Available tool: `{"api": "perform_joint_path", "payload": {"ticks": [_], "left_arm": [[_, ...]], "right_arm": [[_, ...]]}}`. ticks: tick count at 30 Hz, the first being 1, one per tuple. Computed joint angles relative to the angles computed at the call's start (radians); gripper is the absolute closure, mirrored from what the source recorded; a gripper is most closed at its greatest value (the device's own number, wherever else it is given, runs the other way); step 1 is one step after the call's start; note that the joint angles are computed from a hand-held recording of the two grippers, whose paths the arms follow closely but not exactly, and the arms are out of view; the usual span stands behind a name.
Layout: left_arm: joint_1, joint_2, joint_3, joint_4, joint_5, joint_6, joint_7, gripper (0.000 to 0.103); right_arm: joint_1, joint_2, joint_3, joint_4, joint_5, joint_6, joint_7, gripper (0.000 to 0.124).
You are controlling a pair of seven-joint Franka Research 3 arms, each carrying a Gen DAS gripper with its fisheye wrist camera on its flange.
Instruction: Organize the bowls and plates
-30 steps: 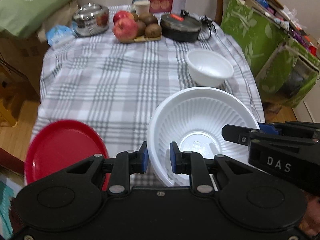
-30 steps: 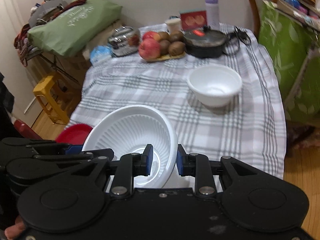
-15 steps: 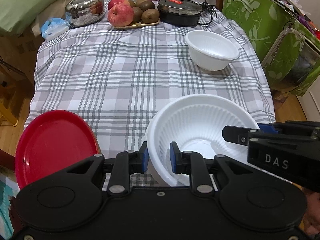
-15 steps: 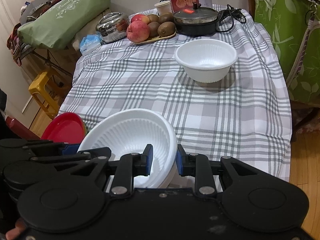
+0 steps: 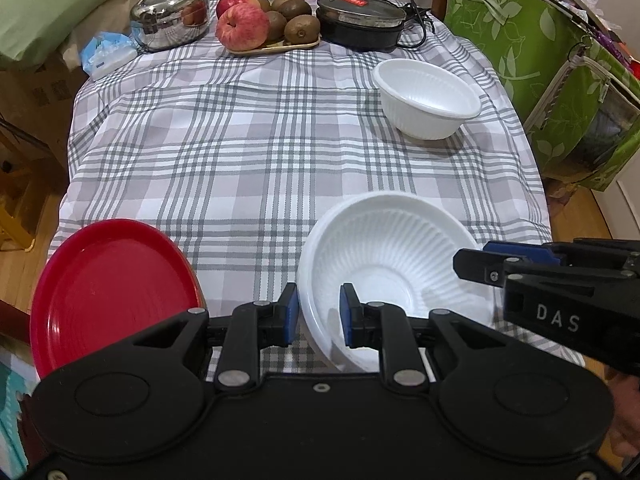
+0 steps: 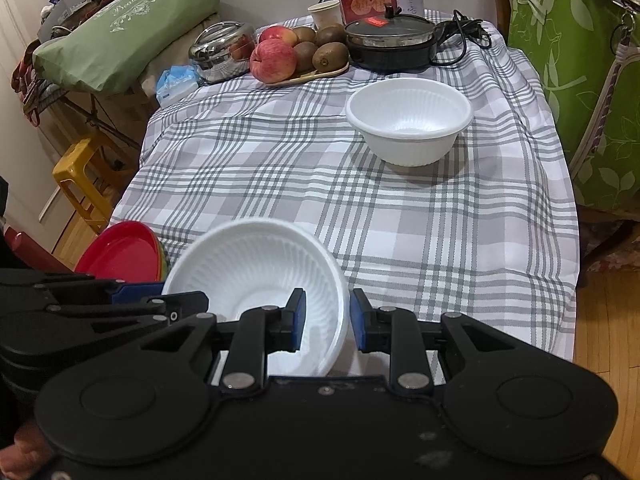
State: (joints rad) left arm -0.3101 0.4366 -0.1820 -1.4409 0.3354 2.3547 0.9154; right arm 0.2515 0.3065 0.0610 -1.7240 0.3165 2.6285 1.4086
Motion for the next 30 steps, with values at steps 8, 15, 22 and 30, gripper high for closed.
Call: {"api": "perform_joint_path", "payload": {"ticks": [8,15,22,30], "left_arm": [[0.008,-0.026,0.0,-0.03,0.0,0.014,-0.002,0.075],[0.017,-0.044,0.0,-0.045,-0.002,0.019,-0.011,0.075],[0.029,0.009,-0.011,0.067,-0.047,-0.011,0.04,0.075],[-0.015,0.17,0.021,0.36,-0.022,-0.111,0.094,0.075]], "right_arm": [[0.005,-0.009,-0.007,-0.009,-0.018,0.004,0.019,0.097],[0.007,-0.022,-0.008,-0.021,-0.028,0.018,0.031,0.097],[-0.003,-0.013,-0.013,0.011,-0.025,0.016,0.038,0.097],[-0.014,0.08,-0.038,0.168,-0.061,-0.009,0.087,0.097]]}}
